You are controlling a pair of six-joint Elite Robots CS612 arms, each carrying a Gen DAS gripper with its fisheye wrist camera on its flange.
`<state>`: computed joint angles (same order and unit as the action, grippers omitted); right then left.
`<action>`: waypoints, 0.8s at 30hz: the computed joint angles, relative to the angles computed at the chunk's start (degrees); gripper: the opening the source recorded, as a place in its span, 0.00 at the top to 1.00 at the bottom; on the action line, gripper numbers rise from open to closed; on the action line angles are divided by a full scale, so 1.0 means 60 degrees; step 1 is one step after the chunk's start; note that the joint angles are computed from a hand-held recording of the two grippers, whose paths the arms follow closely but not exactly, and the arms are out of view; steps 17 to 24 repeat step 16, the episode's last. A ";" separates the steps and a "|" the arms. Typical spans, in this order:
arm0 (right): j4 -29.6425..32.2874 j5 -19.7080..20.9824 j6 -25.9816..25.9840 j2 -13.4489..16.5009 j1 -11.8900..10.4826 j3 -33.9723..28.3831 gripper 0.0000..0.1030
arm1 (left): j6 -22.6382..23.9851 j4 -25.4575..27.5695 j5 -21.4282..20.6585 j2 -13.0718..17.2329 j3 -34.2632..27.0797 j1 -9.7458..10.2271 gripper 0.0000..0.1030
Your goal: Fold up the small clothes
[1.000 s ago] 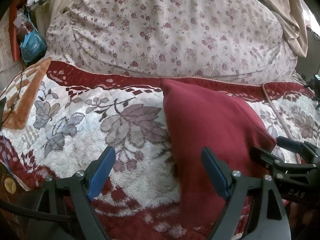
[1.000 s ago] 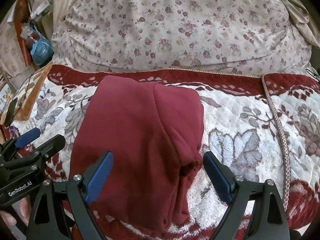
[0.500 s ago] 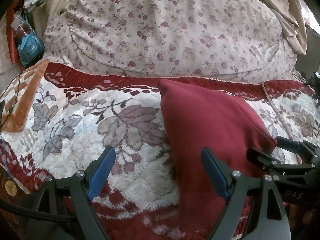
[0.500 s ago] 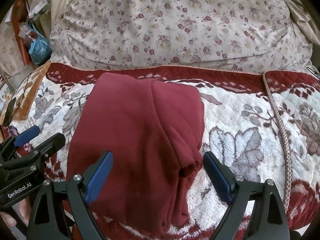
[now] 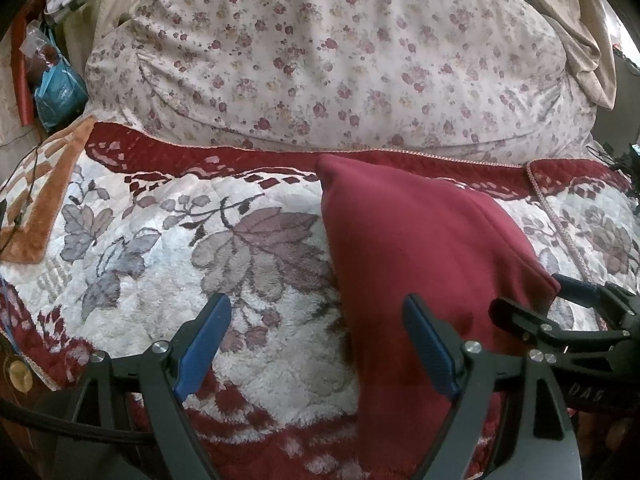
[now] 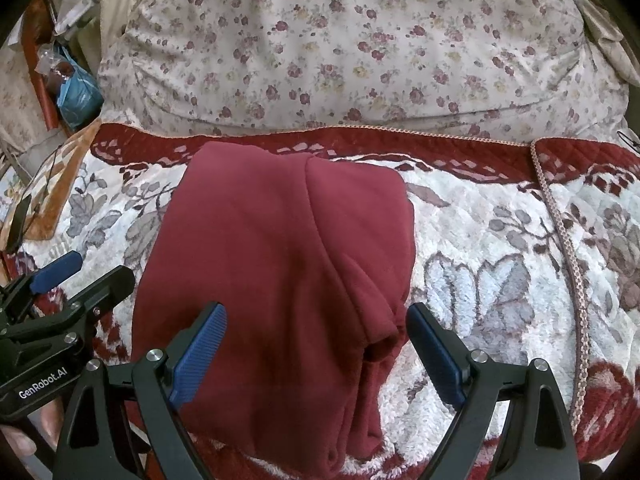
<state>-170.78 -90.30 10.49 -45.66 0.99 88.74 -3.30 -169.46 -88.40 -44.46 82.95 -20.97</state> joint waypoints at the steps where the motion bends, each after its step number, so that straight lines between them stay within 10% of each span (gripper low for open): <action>1: 0.0015 0.0003 -0.0016 0.0009 -0.0001 -0.0014 0.09 | 0.0008 0.0021 -0.0026 0.0022 -0.0030 0.0010 0.16; 24: 0.0274 -0.0005 -0.0001 0.0132 -0.0013 -0.0222 0.09 | -0.0114 0.0369 -0.0173 0.0222 -0.0385 0.0138 0.16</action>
